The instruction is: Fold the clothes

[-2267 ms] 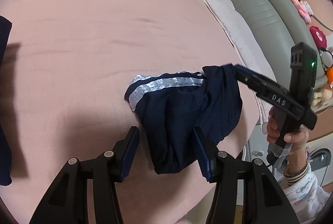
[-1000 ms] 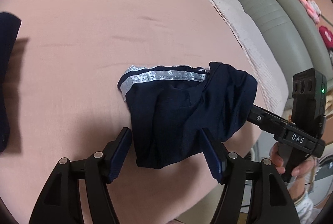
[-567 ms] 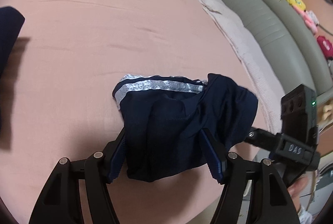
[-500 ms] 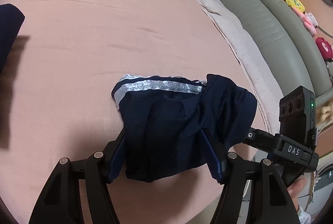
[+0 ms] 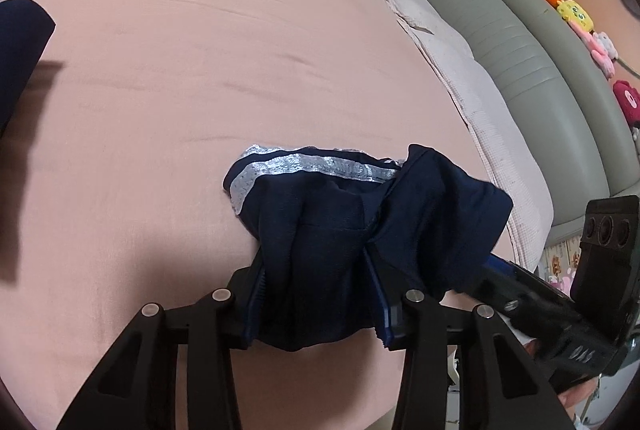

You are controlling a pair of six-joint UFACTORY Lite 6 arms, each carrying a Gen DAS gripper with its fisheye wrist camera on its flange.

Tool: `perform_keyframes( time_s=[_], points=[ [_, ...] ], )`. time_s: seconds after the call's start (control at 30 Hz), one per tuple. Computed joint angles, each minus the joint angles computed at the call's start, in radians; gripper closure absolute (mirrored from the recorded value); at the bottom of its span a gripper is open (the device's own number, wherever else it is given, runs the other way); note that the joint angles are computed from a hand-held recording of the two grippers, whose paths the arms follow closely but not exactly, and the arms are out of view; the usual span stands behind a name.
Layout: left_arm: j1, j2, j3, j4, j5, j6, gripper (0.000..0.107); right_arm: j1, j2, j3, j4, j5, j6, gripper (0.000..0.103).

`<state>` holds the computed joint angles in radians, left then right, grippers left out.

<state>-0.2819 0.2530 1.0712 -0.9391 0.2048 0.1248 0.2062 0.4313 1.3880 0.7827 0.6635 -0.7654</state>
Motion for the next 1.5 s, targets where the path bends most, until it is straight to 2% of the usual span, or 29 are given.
perform_keyframes(
  time_s=[0.07,0.13,0.3,0.4,0.5,0.6,0.7,0.83,0.9,0.97,1.03,1.13,1.17,1.23,1.27,1.5],
  points=[
    [0.011,-0.027,-0.03,-0.049,0.012,0.052,0.067,0.038,0.003,0.005,-0.089,-0.054,0.082,0.037],
    [0.018,-0.037,-0.039,-0.064,0.022,0.065,0.067,0.034,-0.042,-0.044,-0.059,-0.093,0.052,0.037],
    [0.014,-0.062,-0.058,0.005,0.025,0.008,0.067,-0.005,-0.177,-0.129,-0.017,-0.077,-0.024,0.037],
    [0.015,-0.068,-0.068,-0.019,0.024,0.033,0.067,-0.003,-0.253,-0.175,-0.006,-0.078,-0.062,0.037],
    [0.021,-0.086,-0.091,-0.083,0.022,0.097,0.067,0.014,-0.278,-0.197,-0.011,-0.094,-0.071,0.03],
    [0.009,-0.102,-0.113,-0.153,-0.007,0.162,0.071,0.038,-0.217,-0.167,-0.057,-0.126,-0.019,0.03],
    [0.002,-0.114,-0.138,-0.327,-0.026,0.327,0.076,0.04,-0.125,-0.108,-0.091,-0.117,0.034,0.03],
    [0.012,-0.116,-0.151,-0.496,-0.016,0.481,0.077,0.029,-0.006,-0.023,-0.078,-0.077,0.052,0.03],
    [0.021,-0.118,-0.156,-0.522,-0.001,0.499,0.077,0.031,0.037,0.007,-0.102,-0.089,0.081,0.03],
    [0.028,-0.116,-0.158,-0.553,0.009,0.522,0.077,0.003,0.083,0.037,-0.033,-0.055,0.027,0.03],
    [0.034,-0.113,-0.157,-0.594,0.018,0.554,0.077,-0.045,0.146,0.086,0.039,0.023,0.011,0.03],
    [0.024,-0.1,-0.142,-0.627,0.009,0.572,0.077,-0.117,0.177,0.078,0.213,0.091,-0.093,0.03],
    [0.021,-0.092,-0.135,-0.651,0.006,0.593,0.077,-0.136,0.181,0.07,0.257,0.111,-0.117,0.032],
    [0.015,-0.078,-0.123,-0.697,0.0,0.636,0.077,-0.151,0.181,0.057,0.285,0.123,-0.144,0.042],
    [0.012,-0.074,-0.121,-0.725,-0.004,0.656,0.078,-0.154,0.181,0.052,0.295,0.13,-0.153,0.05],
    [0.015,-0.05,-0.104,-0.936,0.004,0.825,0.082,-0.159,0.152,0.001,0.351,0.138,-0.212,0.071]
  ],
)
